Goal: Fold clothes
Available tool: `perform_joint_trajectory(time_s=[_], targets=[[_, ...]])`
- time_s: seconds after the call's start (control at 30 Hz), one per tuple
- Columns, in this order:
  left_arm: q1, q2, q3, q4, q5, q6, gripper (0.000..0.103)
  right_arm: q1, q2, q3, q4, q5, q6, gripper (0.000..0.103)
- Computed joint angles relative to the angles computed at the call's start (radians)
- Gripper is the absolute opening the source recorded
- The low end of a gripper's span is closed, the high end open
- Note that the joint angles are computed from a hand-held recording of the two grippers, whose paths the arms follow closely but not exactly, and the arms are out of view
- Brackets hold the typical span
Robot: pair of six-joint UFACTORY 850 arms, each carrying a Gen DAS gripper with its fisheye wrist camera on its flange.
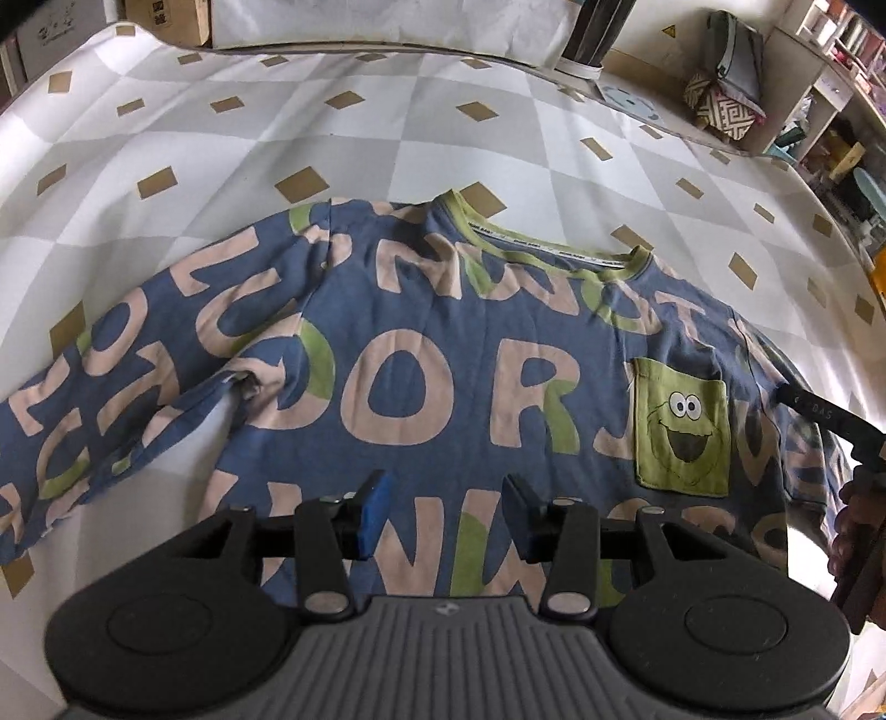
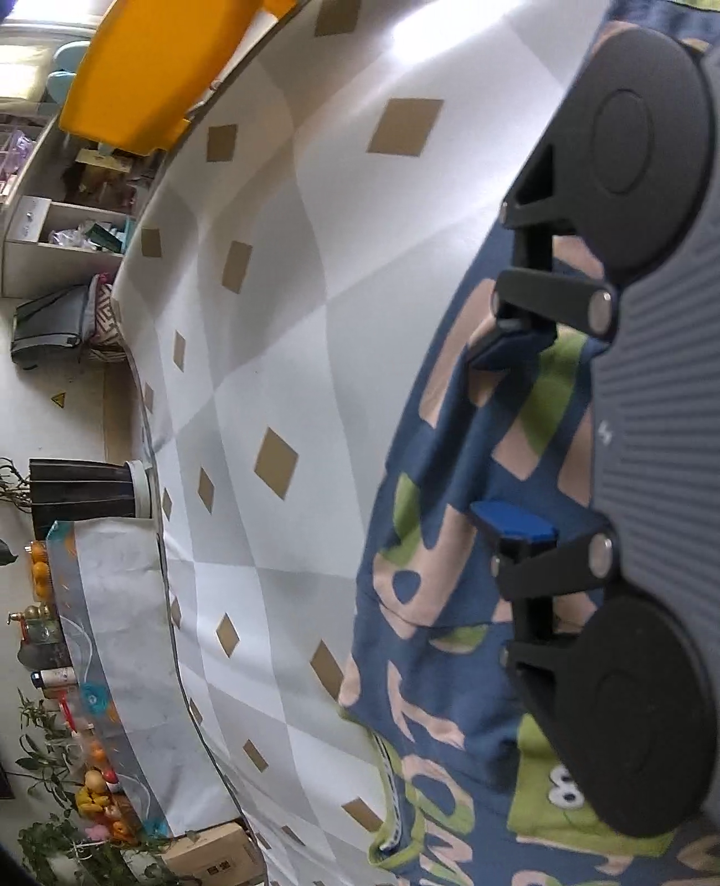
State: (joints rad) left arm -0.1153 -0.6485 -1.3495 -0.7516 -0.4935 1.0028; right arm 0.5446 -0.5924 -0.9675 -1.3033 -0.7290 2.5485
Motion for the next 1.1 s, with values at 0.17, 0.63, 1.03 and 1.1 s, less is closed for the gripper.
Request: perform_joint_trajectory(time_s=[0.17,0.63,1.03,1.1], targets=[[0.004,-0.002,-0.009,-0.004,0.004,0.002,0.043,-0.009,0.008,-0.005,0.075,-0.013,-0.058,0.055],[0.111,-0.020,-0.023,0.014,-0.002,0.105,0.043,0.132,0.133,0.004,0.069,0.127,-0.151,0.056],[0.141,0.015,0.114,-0.161,0.018,0.408,0.043,0.173,0.108,-0.030,0.273,0.275,-0.357,0.056],[0.135,0.021,0.143,-0.182,0.031,0.445,0.043,0.180,0.092,-0.042,0.339,0.261,-0.439,0.056]])
